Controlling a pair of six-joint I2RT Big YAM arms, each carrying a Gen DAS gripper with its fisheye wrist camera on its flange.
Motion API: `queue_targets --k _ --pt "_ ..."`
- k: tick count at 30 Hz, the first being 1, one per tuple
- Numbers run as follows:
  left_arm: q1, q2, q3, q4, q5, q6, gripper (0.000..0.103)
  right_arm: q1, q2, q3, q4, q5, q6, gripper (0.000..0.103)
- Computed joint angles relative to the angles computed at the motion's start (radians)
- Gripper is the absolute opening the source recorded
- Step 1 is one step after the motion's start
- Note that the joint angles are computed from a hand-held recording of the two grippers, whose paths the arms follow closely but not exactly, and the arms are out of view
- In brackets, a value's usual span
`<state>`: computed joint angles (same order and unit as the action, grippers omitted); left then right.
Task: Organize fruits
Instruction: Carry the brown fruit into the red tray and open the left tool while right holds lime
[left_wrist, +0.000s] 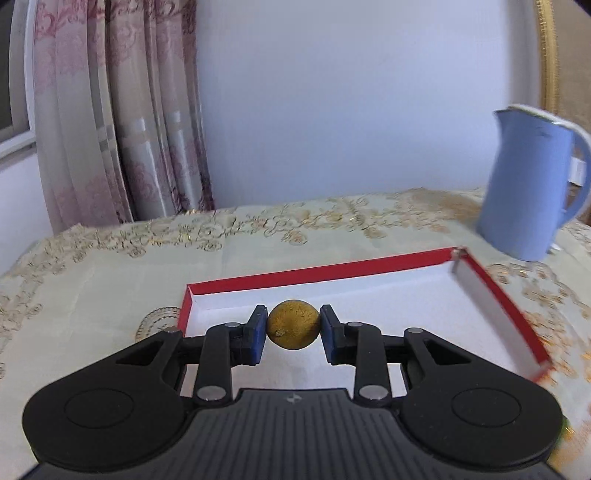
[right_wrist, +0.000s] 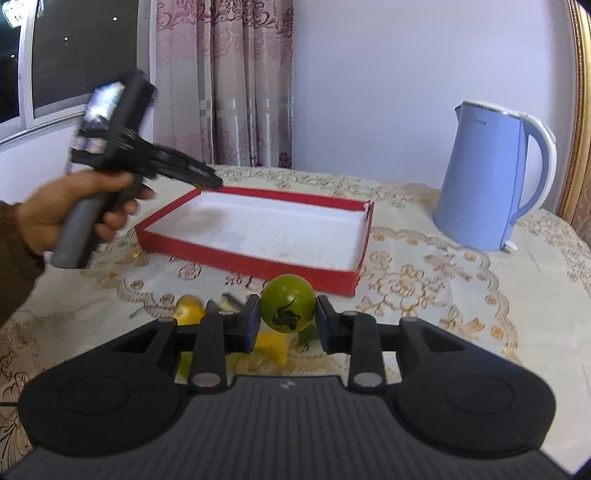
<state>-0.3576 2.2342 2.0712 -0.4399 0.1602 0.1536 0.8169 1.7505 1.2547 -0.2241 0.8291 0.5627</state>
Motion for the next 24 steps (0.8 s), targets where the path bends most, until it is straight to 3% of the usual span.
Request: queue_targets --k 6,12,22,23,24 --pt "-0.006 0.176 0.275 -0.170 -0.062 -0.036 0.030 -0.014 0.001 -0.001 0.004 -0.013 0.005 0.030" --pt "-0.009 0.204 0.310 -0.207 -0.077 -0.045 0.030 -0.021 0.004 0.003 0.007 -0.028 0.000 0.030" --pt "-0.009 0.202 0.301 -0.201 -0.093 -0.054 0.031 -0.027 0.011 0.008 0.002 -0.045 0.002 0.030" --pt "-0.008 0.194 0.287 -0.189 -0.094 -0.053 0.039 -0.028 0.012 0.008 0.003 -0.046 0.000 0.030" --pt "-0.009 0.186 0.273 -0.176 -0.097 -0.053 0.055 -0.030 0.012 0.008 0.005 -0.048 -0.001 0.030"
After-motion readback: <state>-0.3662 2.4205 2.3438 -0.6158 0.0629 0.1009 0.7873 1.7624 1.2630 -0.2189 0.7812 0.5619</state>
